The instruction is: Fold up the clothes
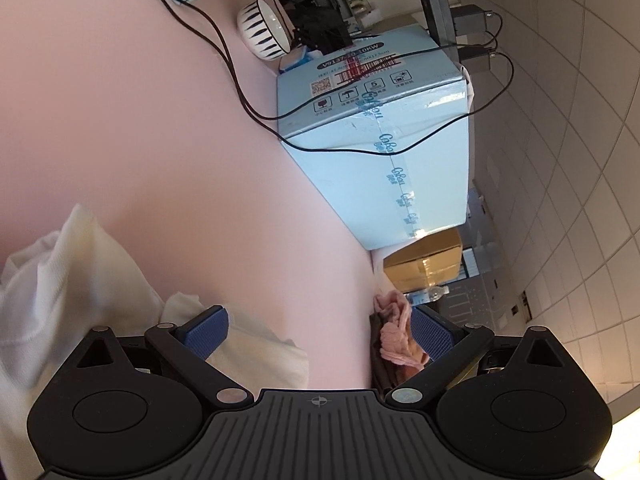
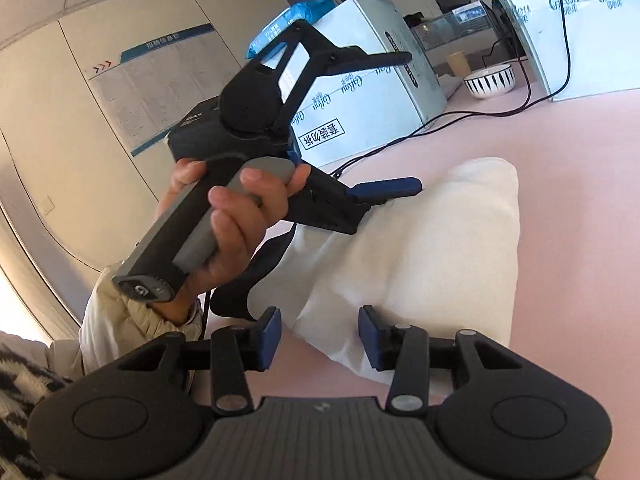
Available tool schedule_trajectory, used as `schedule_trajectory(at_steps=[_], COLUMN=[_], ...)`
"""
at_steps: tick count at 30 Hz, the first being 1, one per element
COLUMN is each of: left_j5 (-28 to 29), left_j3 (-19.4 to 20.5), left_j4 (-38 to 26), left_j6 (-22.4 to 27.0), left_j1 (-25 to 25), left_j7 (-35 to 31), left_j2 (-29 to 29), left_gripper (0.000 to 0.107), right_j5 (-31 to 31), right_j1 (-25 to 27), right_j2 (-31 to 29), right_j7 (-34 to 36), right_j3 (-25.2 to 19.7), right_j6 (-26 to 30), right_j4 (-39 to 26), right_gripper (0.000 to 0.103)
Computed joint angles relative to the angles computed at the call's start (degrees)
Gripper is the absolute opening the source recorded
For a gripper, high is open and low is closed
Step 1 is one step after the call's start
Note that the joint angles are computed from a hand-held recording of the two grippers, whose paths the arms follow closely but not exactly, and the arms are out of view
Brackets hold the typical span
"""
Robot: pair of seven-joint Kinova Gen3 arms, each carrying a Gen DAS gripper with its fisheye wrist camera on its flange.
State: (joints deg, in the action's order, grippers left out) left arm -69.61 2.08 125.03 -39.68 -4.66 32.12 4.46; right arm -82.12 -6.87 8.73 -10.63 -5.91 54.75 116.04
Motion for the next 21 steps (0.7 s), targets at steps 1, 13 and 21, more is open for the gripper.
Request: schedule_trajectory(at_steps=[1,13,21], left_j5=[0.5,0.96,2.2], left_j3=[0.04,-5.22,-4.29], left_j4=[0.54,7.54,10.63], left_j6=[0.95,-1.42,-11.5], left_j1=[0.3,6.12,-0.96], left_j7=[-0.53,-7.39,-7.85], left_j2=[-1.34,-7.31,-2.52], left_gripper=[0.099,0.099,0.099], right_j5=[0.05,-2.22,-5.1], right_j1=[0.4,3.36,2.31], right_j2=[-0.32,-1.66,3.54], right_j7=[-1.05,-14.53,-15.86], right_j3=[0.41,3.49,0.94], right_j6=[0.79,-4.7,-6.3], right_j4=[0.03,2.51,-0.44], right_gripper=[0.047,0.066,0.034])
